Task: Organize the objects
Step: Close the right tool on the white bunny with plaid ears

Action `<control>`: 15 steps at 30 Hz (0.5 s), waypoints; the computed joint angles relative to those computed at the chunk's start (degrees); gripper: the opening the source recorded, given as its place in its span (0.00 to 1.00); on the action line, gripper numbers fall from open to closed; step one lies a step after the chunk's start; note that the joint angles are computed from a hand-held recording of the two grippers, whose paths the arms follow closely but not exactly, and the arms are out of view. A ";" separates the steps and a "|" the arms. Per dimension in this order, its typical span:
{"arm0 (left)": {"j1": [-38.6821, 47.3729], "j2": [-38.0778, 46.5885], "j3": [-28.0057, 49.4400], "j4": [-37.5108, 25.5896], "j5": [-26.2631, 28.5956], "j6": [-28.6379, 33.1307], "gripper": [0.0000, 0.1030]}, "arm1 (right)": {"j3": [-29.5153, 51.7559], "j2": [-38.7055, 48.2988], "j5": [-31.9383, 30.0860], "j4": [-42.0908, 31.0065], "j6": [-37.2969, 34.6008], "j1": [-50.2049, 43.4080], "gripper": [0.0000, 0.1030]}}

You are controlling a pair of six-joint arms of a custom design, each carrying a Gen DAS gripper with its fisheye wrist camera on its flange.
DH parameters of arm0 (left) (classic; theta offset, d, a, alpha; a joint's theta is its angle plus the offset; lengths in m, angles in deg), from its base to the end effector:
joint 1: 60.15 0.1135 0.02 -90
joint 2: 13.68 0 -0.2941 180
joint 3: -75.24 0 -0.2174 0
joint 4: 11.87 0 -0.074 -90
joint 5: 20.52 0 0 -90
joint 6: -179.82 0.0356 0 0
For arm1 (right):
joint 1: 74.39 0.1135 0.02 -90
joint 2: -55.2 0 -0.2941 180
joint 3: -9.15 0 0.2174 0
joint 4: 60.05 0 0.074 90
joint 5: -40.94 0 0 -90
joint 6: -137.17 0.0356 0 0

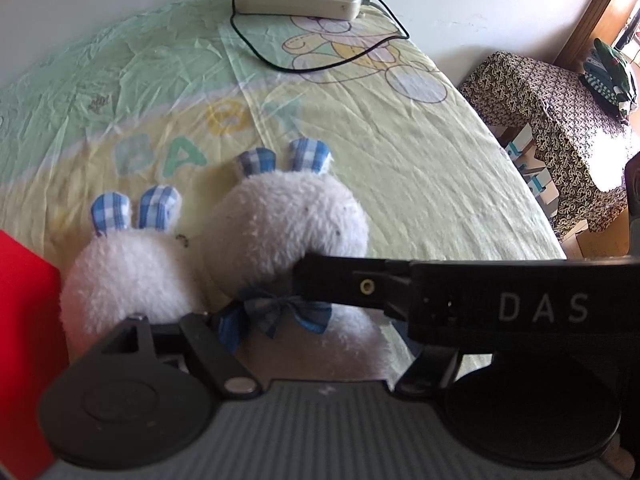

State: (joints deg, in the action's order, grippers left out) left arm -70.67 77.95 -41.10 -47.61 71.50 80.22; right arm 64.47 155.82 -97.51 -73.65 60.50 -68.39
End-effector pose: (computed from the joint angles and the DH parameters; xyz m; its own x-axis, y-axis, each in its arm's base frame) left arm 0.2642 -0.0503 0.2073 -0.9021 -0.0020 -0.4314 0.0480 0.9933 -0.1050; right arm 0.2732 0.0555 0.1645 -0.9333 0.0557 -0.3549 -0.2452 0.6232 0.7426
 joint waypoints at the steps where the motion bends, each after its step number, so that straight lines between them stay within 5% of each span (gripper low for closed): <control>1: -0.01 -0.03 0.04 -0.13 0.00 -0.03 0.71 | 0.05 -0.15 -0.03 -0.36 -0.36 -0.01 0.37; 15: -1.49 -1.27 0.63 -2.46 -0.13 -1.11 0.67 | 0.36 -2.16 -0.23 -4.79 -3.30 -1.31 0.29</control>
